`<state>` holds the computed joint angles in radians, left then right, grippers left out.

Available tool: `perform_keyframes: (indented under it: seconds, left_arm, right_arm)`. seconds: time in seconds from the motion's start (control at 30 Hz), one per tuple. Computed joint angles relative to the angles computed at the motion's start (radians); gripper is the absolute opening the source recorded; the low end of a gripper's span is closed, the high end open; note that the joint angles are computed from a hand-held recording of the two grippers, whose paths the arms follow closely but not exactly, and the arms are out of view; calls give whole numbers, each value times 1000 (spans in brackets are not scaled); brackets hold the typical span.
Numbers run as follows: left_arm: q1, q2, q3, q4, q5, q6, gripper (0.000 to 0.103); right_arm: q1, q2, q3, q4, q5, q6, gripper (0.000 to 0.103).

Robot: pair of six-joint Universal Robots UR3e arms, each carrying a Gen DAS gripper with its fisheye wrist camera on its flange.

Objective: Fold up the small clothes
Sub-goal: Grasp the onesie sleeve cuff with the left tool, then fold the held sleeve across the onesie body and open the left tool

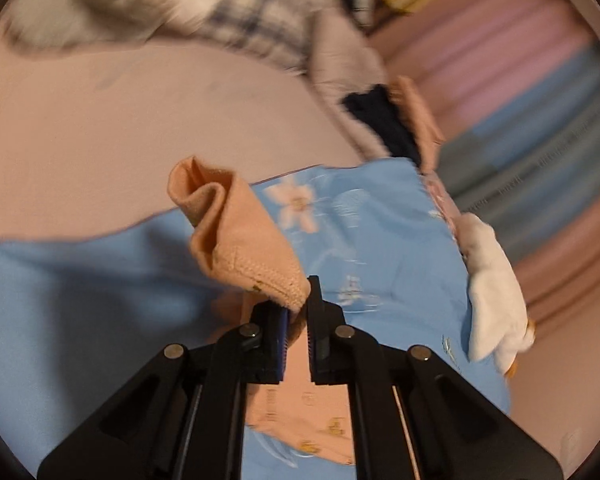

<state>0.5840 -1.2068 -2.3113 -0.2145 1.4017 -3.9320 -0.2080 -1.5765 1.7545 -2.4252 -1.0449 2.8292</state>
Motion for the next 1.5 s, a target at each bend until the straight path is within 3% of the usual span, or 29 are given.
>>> perform_keyframes:
  seconds: [0.07, 0.23, 0.53, 0.87, 0.97, 1.07, 1.13, 1.17, 1.37, 1.5]
  left_arm:
    - [-101, -63, 106, -25, 87, 24, 6]
    - [-224, -123, 238, -20, 81, 81, 6]
    - [-658, -577, 749, -84, 246, 349, 6]
    - [-768, -917, 1003, -240, 86, 422, 9]
    - [-771, -940, 991, -255, 29, 396, 16]
    - [-741, -897, 920, -224, -47, 365, 36]
    - [-733, -848, 854, -175, -62, 353, 56]
    - [-724, -816, 808, -146, -72, 352, 60]
    - [-631, -594, 550, -33, -85, 334, 68]
    - [-585, -513, 456, -53, 25, 337, 68]
  right_arm:
    - [-32, -14, 10, 1, 30, -17, 90]
    - [-143, -45, 43, 21, 136, -47, 90]
    - [-275, -33, 66, 77, 262, -71, 90]
    - [-361, 12, 50, 135, 297, -94, 90]
    - [-363, 25, 45, 145, 288, -111, 90]
    - [-358, 31, 41, 145, 274, -107, 90]
    - [-356, 34, 36, 154, 276, -116, 90]
    - [-354, 34, 35, 157, 274, -120, 90]
    - [-312, 62, -16, 189, 258, -118, 90]
    - [-234, 146, -151, 284, 258, -131, 90]
